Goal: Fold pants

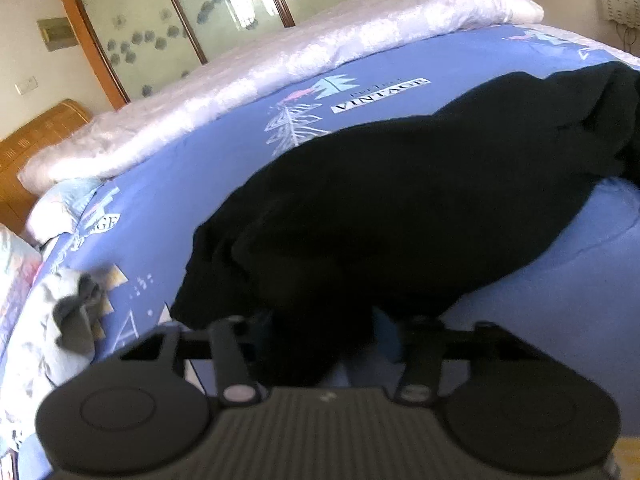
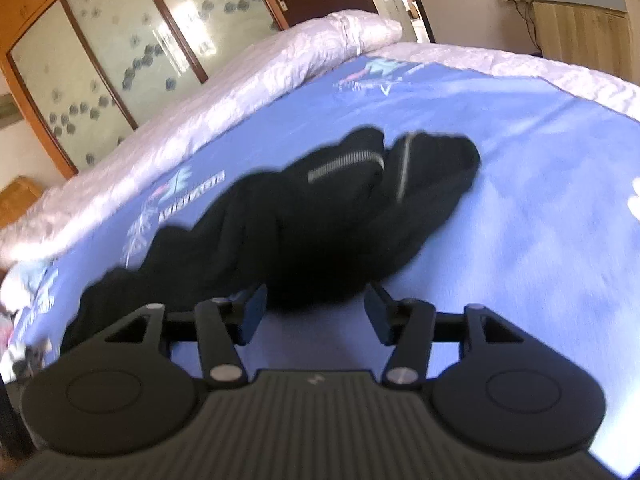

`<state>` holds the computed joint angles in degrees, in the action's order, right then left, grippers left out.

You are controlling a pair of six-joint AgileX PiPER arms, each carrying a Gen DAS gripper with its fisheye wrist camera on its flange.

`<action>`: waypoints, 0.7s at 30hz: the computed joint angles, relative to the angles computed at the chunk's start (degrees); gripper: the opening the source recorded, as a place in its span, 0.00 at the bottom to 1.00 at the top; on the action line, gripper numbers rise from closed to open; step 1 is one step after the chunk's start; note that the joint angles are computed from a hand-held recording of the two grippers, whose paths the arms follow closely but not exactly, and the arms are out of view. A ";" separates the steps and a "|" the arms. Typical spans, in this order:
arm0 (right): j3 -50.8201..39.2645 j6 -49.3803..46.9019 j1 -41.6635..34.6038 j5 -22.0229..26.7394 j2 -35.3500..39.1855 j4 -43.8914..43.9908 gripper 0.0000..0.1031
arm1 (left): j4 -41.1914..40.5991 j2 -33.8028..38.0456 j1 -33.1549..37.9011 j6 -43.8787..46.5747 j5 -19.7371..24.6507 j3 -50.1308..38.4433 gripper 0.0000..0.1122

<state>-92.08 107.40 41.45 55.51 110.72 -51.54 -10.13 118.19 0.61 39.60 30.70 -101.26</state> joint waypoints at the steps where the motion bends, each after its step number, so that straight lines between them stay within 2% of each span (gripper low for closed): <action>1: -0.77 -0.66 -0.67 -0.53 0.78 -0.92 0.62 | -1.38 0.54 0.63 -0.72 2.99 -2.39 0.35; 4: -6.38 -6.84 -2.14 -0.58 4.70 -1.19 0.65 | -11.62 -0.49 5.60 2.83 9.87 -6.65 0.26; 5: -6.93 -7.91 -2.69 -2.04 5.18 -1.60 0.65 | -15.29 -0.54 7.79 4.20 12.80 -8.96 0.19; 9: -9.09 -10.14 -3.08 -5.05 6.48 -1.52 0.65 | -29.08 -1.69 19.79 4.59 28.30 -16.92 0.16; 10: -7.78 -9.02 -2.85 -5.85 5.67 -3.02 0.65 | -31.16 -3.09 22.65 4.98 29.40 -15.97 0.10; 11: -7.28 -8.57 -2.64 -6.50 5.46 -3.75 0.66 | -33.05 -5.70 25.81 6.52 28.21 -12.75 0.02; 14: -5.60 -6.77 -1.65 -6.65 4.85 -5.20 0.66 | -36.81 -12.19 32.98 13.69 18.97 -4.06 0.02; 15: -4.27 -5.36 -1.11 -6.59 4.29 -5.92 0.66 | -36.66 -12.17 34.65 13.63 18.45 -4.25 0.02; 18: -4.11 -5.48 -1.35 -5.77 4.62 -5.07 0.66 | -29.58 -6.70 38.04 3.85 26.20 -13.18 0.06; 20: -4.84 -5.85 -2.24 -5.97 4.72 -4.37 0.66 | -26.52 -2.11 38.23 -1.63 33.61 -19.60 0.16; 21: -5.11 -5.41 -2.79 -5.96 4.34 -4.64 0.66 | -26.03 0.33 37.78 -4.15 37.50 -22.88 0.28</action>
<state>-97.19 101.99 38.65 49.55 115.06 -56.17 -36.17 118.52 38.39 35.45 68.21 -124.14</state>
